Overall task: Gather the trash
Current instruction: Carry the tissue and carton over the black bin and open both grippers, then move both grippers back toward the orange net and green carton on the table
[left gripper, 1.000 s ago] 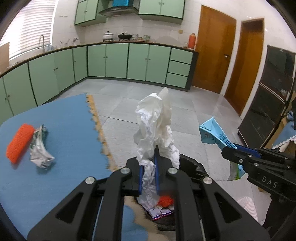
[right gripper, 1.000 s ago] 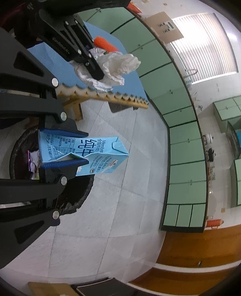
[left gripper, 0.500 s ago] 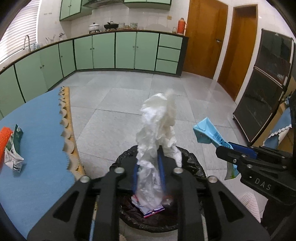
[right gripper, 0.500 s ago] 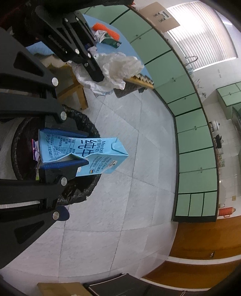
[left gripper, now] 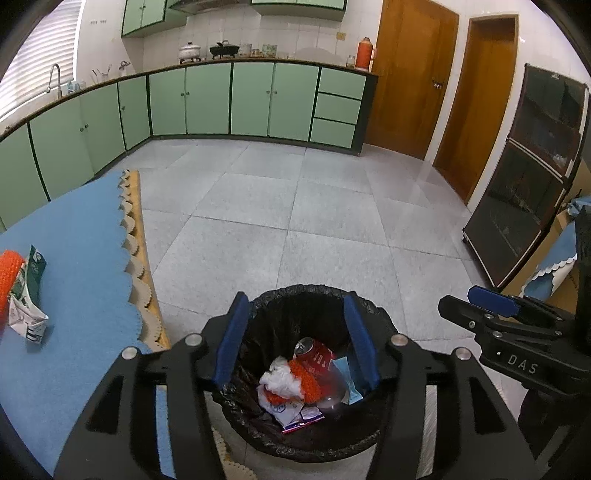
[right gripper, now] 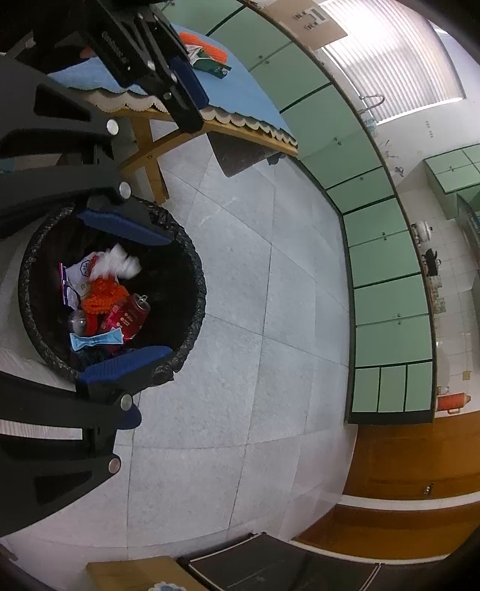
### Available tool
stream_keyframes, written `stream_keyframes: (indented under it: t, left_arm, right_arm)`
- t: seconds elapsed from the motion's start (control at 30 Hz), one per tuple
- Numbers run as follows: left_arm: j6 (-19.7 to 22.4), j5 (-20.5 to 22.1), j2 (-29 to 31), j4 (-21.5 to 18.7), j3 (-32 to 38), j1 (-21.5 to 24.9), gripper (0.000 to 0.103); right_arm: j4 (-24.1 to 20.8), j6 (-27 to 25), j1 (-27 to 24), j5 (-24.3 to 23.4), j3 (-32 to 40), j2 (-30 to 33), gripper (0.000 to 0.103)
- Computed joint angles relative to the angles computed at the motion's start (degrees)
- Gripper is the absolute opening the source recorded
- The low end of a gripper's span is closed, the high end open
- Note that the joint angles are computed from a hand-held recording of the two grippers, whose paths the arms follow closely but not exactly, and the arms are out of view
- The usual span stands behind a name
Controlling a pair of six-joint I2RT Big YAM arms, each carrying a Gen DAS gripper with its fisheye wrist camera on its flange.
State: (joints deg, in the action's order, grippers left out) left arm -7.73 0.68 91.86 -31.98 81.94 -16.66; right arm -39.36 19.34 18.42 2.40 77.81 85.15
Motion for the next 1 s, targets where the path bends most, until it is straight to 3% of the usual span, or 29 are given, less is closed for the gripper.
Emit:
stream_keyframes:
  t: [0.37,0.5,0.8,1.0]
  left_arm:
    - [1.1,-3.0,-6.9,2.6,-5.0,3.6,0.066]
    - [0.7,-4.9,-9.8,3.2,-6.9,6.1,0.073]
    - [0.2,-7.7,-15.1,3.3,-10.1,14.9,0.082]
    - [0.6,-9.4,-16.7,2.8,-10.8,21.4,0.087]
  right_arm:
    - [0.4,-1.2,3.5,1.5,2.7,-0.6,0.067]
    - [1.4,-1.8,6.5,2.4,4.8,0.3,0.078]
    - [2.1,-3.7,13.2,2.6,12.9,6.0,0.097]
    - [1.8,-4.3,17.2,1.8,19.8,11.6,0.097]
